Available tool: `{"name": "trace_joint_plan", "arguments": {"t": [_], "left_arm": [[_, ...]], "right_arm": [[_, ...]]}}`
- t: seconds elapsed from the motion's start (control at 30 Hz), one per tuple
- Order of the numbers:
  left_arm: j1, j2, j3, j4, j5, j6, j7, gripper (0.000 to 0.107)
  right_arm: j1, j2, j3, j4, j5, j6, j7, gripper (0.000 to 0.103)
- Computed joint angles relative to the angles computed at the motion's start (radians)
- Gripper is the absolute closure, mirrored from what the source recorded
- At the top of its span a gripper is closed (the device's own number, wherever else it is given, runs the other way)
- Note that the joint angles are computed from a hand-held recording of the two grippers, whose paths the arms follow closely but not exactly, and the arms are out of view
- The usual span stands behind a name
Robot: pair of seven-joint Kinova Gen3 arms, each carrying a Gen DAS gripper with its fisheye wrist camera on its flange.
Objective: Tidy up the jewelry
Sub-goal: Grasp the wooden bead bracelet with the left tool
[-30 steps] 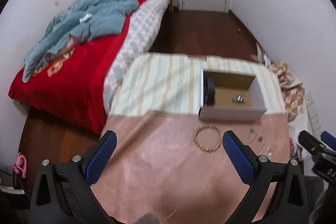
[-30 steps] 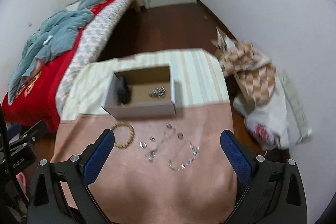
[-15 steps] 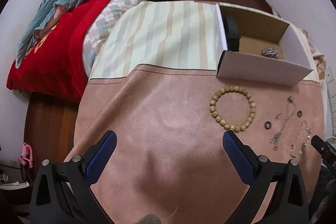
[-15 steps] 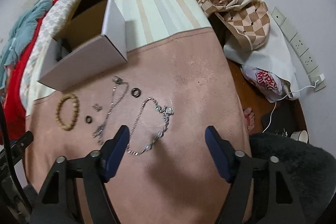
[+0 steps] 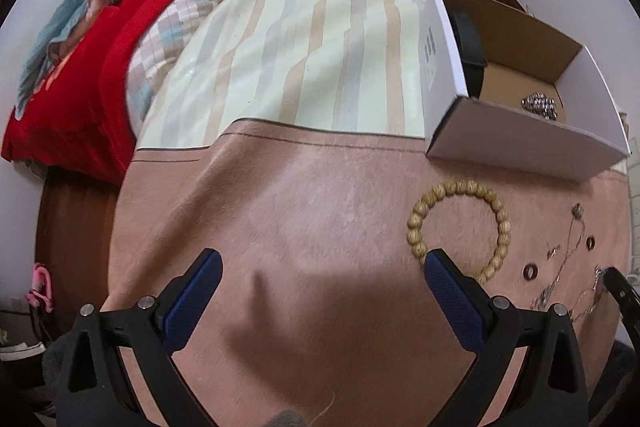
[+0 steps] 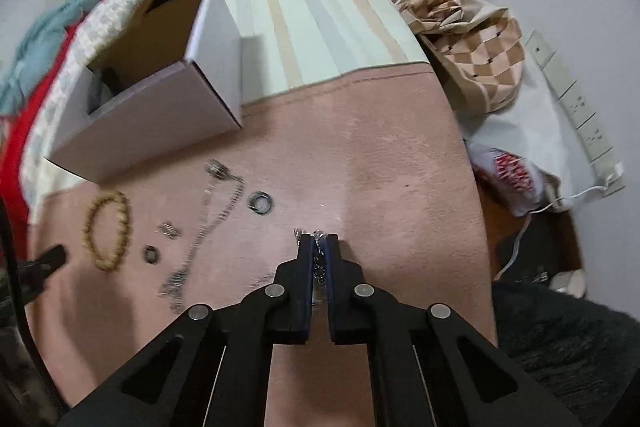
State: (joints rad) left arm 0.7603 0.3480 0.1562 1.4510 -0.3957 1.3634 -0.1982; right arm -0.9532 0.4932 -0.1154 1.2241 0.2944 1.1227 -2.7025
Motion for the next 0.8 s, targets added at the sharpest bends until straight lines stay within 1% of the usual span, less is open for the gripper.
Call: {"name": "trace_joint_plan", "arguments": {"t": [0.1, 0.17, 0.27, 0.3, 0.33, 0.37, 0.4, 0.43, 0.47, 0.5, 0.53, 0.6, 0.67, 0.8], "left_arm": [[-0.030, -0.002, 0.001, 0.014, 0.023, -0.050, -0.035, 0.005], [-0.059, -0.005, 0.002, 0.031, 0.051, -0.098, -0.070, 0.005], [-0.080, 0.009, 0.003, 0.038, 0.077, -0.145, -0.121, 0.007], [-0.078, 0.014, 0.002, 0.035, 0.075, -0.153, -0.133, 0.013], [-0.074, 0.018, 0.001, 0.032, 0.072, -0.157, -0.143, 0.024], [-0.065, 0.025, -0.006, 0.026, 0.073, -0.160, -0.159, 0.029], [-0.062, 0.021, -0.003, 0.032, 0.060, -0.179, -0.159, 0.038], [-0.053, 0.018, -0.006, 0.036, 0.048, -0.195, -0.161, 0.052], [-0.045, 0.019, -0.008, 0.033, 0.036, -0.198, -0.164, 0.061], [-0.039, 0.020, -0.009, 0.029, 0.027, -0.200, -0.172, 0.086], [-0.043, 0.023, -0.005, 0.018, 0.035, -0.198, -0.192, 0.101], [-0.053, 0.009, -0.004, 0.028, 0.058, -0.230, -0.208, 0.101], [-0.044, -0.005, -0.007, 0.028, 0.051, -0.240, -0.201, 0.101], [-0.042, -0.066, 0.000, 0.045, 0.048, -0.271, -0.184, 0.101]], "right_arm": [[-0.009, -0.041, 0.001, 0.007, 0.018, -0.027, -0.020, 0.098], [-0.020, -0.058, 0.000, -0.005, 0.037, -0.028, -0.029, 0.098], [-0.025, -0.074, -0.004, -0.020, 0.054, -0.033, -0.034, 0.098], [-0.024, -0.078, -0.007, -0.025, 0.057, -0.034, -0.032, 0.098], [-0.023, -0.080, -0.009, -0.031, 0.059, -0.034, -0.028, 0.098], [-0.021, -0.085, -0.009, -0.028, 0.061, -0.039, -0.028, 0.098], [-0.020, -0.084, -0.012, -0.039, 0.061, -0.036, -0.022, 0.098], [-0.017, -0.086, -0.014, -0.041, 0.059, -0.036, -0.016, 0.098], [-0.015, -0.085, -0.015, -0.047, 0.058, -0.035, -0.011, 0.098], [-0.014, -0.083, -0.016, -0.056, 0.058, -0.031, -0.004, 0.098], [-0.013, -0.083, -0.015, -0.057, 0.058, -0.030, 0.001, 0.098], [-0.008, -0.082, -0.019, -0.066, 0.051, -0.029, 0.018, 0.098], [-0.002, -0.081, -0.023, -0.072, 0.039, -0.032, 0.037, 0.098], [0.008, -0.085, -0.026, -0.090, 0.022, -0.043, 0.081, 0.098]]}}
